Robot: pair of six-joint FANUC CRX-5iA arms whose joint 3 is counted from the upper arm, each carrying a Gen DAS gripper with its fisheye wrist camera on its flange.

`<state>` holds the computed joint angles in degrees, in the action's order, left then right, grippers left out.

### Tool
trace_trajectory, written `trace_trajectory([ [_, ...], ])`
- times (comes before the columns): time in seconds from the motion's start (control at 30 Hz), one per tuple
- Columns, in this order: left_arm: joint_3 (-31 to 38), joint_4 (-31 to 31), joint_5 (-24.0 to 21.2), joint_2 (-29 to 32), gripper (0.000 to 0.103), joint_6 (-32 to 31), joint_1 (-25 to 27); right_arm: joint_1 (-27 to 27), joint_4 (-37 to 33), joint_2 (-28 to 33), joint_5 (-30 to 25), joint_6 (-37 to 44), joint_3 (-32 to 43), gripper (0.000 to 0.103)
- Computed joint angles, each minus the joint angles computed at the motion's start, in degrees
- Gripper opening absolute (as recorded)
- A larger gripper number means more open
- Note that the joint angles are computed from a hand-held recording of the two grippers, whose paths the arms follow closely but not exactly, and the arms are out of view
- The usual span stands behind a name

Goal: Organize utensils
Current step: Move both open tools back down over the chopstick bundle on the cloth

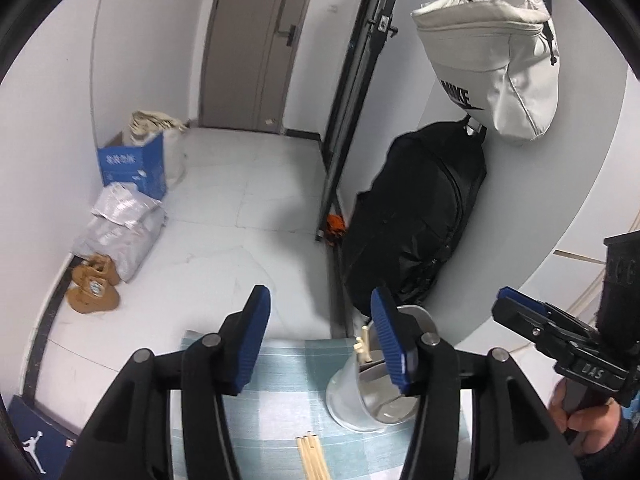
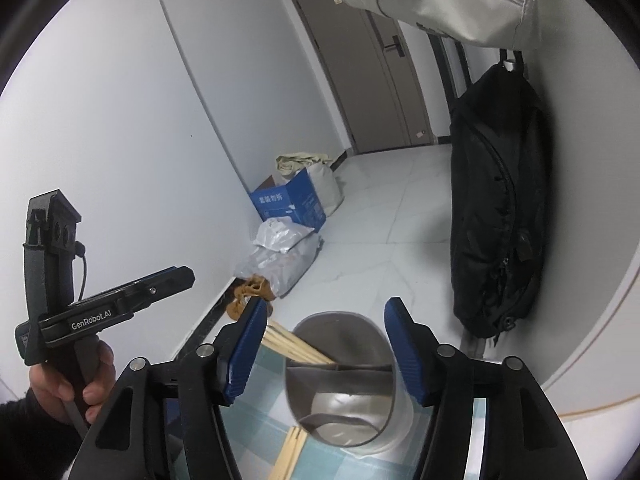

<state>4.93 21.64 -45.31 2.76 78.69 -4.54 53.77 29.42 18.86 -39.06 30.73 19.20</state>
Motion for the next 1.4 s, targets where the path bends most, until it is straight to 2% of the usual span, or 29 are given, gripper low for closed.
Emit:
trace_trajectory([
  [0.03, -0.22, -1.76, 0.88, -0.70, 0.061, 1.23, -0.20, 0.32, 0.44, -0.39, 0.25, -0.80, -0.48, 0.060],
  [0.1, -2.09, -2.98, 3.61, -2.62, 0.068, 1.73, -0.50, 0.91, 2.38, -1.00, 0.74, -2.92, -1.71, 0.060],
  [0.23, -3.47, -4.67, 4.72, -4.52, 0.068, 2.19, -0.87, 2.43, 6.69, -2.04, 1.38, -6.62, -3.98, 0.065],
  [0.37, -4.89, -9.19, 6.73, -6.77, 0.069, 5.05, -1.72, 3.69, 11.75, -3.76, 3.31, -12.18, -7.86, 0.070],
  [0.4, -5.58, -9.82, 7.39, -7.45, 0.070, 5.28, -1.86, 3.95, 13.58, -4.20, 3.89, -14.28, -9.06, 0.073],
  [0.5, -7.18, -12.95, 9.05, -9.20, 0.084, 7.22, -2.49, 4.62, 17.83, -5.11, 4.78, -18.98, -11.61, 0.076],
  [0.6, -9.64, -14.42, 11.43, -10.89, 0.085, 8.07, -2.92, 5.55, 23.59, -6.21, 5.11, -24.76, -15.16, 0.084],
  [0.67, -11.77, -12.72, 12.66, -11.76, 0.085, 6.55, -2.66, 5.93, 27.69, -6.84, 4.90, -28.71, -17.53, 0.084],
  [0.83, -14.36, -16.38, 14.36, -13.25, 0.085, 9.76, -3.40, 6.56, 34.24, -8.17, 5.73, -36.60, -22.79, 0.089],
  [1.07, -18.52, -19.70, 15.48, -14.81, 0.085, 13.48, -3.57, 7.69, 35.11, -7.54, 5.13, -39.42, -25.30, 0.094],
  [1.2, -20.96, -21.00, 16.08, -15.13, 0.085, 16.47, -3.28, 8.48, 33.79, -6.50, 5.16, -38.41, -25.65, 0.096],
  [1.3, -22.08, -20.07, 15.33, -14.71, 0.085, 17.42, -2.67, 9.17, 33.42, -5.73, 4.49, -37.57, -25.76, 0.096],
  [1.33, -23.34, -18.30, 16.10, -14.89, 0.085, 15.85, -2.22, 9.50, 32.80, -5.23, 3.86, -36.91, -25.57, 0.097],
  [1.4, -24.07, -22.08, 17.26, -15.55, 0.085, 18.59, -2.76, 10.00, 31.83, -4.72, 2.93, -36.16, -25.44, 0.097],
])
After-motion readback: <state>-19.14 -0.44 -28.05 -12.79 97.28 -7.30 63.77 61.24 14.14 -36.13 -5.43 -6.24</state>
